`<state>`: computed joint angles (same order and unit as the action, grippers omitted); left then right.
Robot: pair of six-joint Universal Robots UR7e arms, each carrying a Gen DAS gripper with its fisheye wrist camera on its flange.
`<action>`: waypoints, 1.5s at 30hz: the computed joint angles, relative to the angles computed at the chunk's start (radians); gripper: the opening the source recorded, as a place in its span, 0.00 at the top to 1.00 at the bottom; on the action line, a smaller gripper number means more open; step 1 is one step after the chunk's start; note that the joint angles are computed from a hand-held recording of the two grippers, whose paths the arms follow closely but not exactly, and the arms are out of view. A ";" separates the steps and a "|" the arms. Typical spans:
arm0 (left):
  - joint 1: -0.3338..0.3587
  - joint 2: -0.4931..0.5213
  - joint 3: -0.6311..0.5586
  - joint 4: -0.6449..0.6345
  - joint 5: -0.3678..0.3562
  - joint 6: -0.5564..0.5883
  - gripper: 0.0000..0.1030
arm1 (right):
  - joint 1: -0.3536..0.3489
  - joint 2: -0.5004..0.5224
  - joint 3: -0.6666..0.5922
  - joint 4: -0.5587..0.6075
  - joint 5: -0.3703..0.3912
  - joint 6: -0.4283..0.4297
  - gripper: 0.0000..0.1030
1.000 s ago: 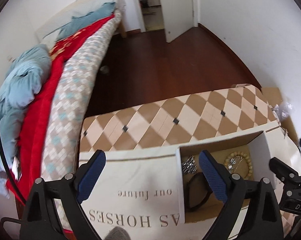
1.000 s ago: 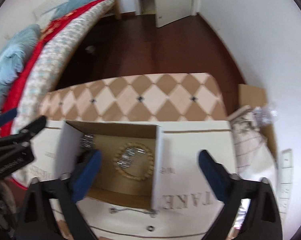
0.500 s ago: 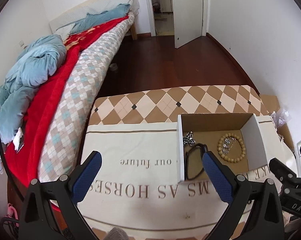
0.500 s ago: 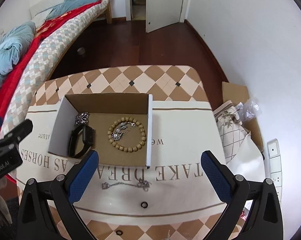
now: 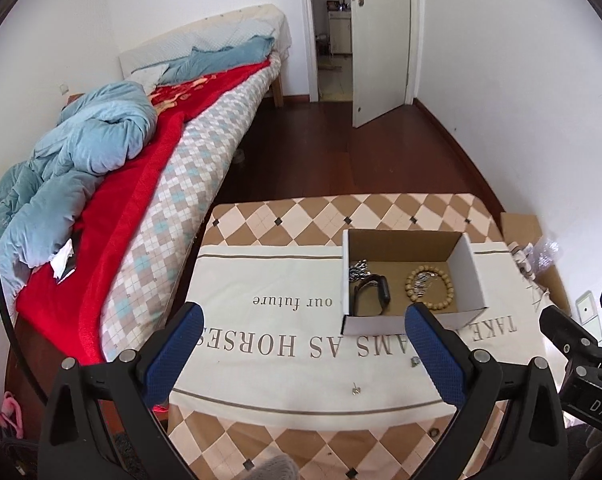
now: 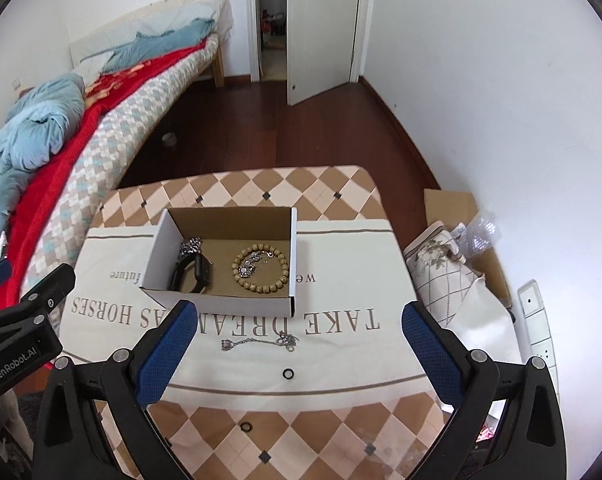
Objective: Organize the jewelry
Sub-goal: 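Lift both open grippers up and away from the box, then grasp the silver pendant chain with the right gripper while the left gripper grasps a small silver earring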
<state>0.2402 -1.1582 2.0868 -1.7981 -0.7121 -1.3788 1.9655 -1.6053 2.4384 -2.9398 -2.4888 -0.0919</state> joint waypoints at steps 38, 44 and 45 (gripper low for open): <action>0.030 0.013 0.103 0.184 -0.102 -0.251 0.00 | -0.323 -0.010 0.197 -0.198 0.330 -0.133 0.27; 0.107 0.037 0.112 0.238 -0.109 -0.283 0.00 | -0.314 0.293 0.137 -0.366 0.351 -0.174 0.38; 0.120 0.038 0.115 0.235 -0.109 -0.279 0.00 | -0.315 0.324 0.125 -0.374 0.351 -0.176 0.39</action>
